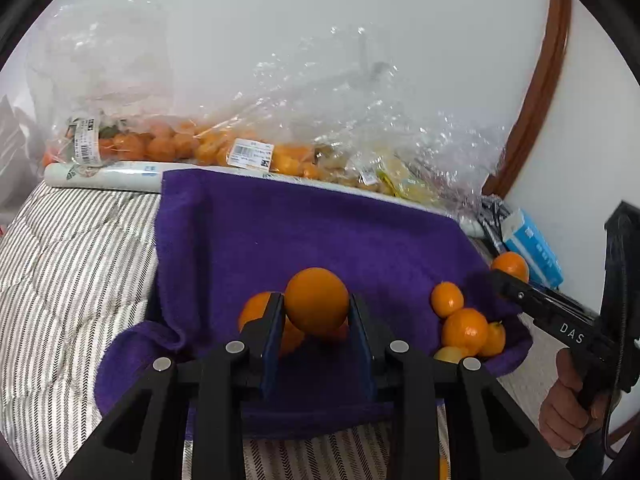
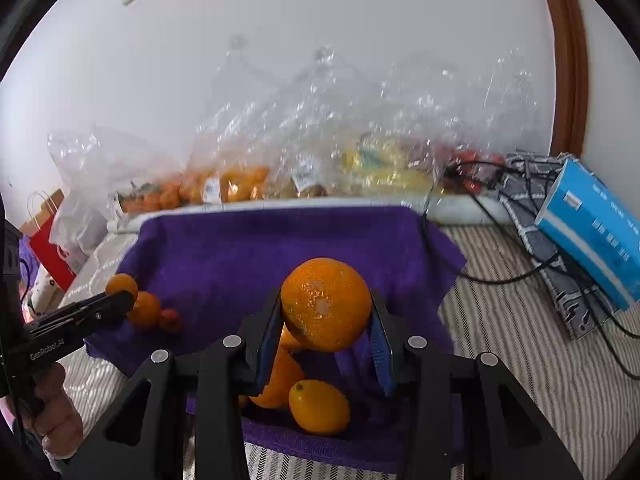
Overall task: Organize fruits
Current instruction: 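Lift and carry both held oranges with both tools over the purple towel, then lower both oranges onto the towel and open both tools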
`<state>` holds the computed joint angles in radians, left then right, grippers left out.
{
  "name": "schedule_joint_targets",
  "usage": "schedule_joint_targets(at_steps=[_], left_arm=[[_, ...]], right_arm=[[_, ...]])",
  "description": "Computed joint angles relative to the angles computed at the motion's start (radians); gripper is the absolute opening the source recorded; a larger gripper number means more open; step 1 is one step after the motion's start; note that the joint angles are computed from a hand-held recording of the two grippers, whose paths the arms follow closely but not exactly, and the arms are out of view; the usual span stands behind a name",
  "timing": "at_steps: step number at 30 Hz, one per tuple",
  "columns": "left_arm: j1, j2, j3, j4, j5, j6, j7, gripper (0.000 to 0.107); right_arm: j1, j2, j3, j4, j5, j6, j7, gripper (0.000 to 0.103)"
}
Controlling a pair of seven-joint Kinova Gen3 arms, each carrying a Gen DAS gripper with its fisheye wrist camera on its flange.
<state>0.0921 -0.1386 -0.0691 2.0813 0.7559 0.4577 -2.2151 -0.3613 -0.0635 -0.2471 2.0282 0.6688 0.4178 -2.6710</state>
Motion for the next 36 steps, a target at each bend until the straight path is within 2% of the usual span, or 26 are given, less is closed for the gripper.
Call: schedule_joint_targets(at_steps=[3,6,11,17,25,36], left_arm=[[-0.004,0.002,0.033,-0.002,-0.072,-0.026,0.053,0.031],[0.012,0.002,0.019,-0.005,-0.074,-0.021,0.052,0.031],[0.018,0.009,0.014,-0.011,-0.067,-0.008,0.039,0.031],[0.020,0.010,0.027,-0.011,-0.093,-0.015,0.052,0.031],[0.026,0.010,0.033,-0.008,-0.113,-0.030,0.074,0.031],[0.027,0.013,0.017,-0.007,-0.068,-0.014,0.033,0.031]], right_arm=[[-0.010,0.017,-0.010,-0.007,0.030,0.022,-0.018,0.040],[-0.028,0.022,-0.013,-0.002,0.084,0.035,-0.064,0.040],[-0.042,0.030,0.013,-0.010,0.055,0.041,-0.048,0.040],[-0.039,0.043,0.038,-0.019,-0.029,0.026,0.025,0.040],[-0.066,0.062,0.043,-0.031,-0.024,0.047,0.036,0.040],[-0.074,0.067,0.056,-0.035,-0.032,0.047,0.039,0.041]])
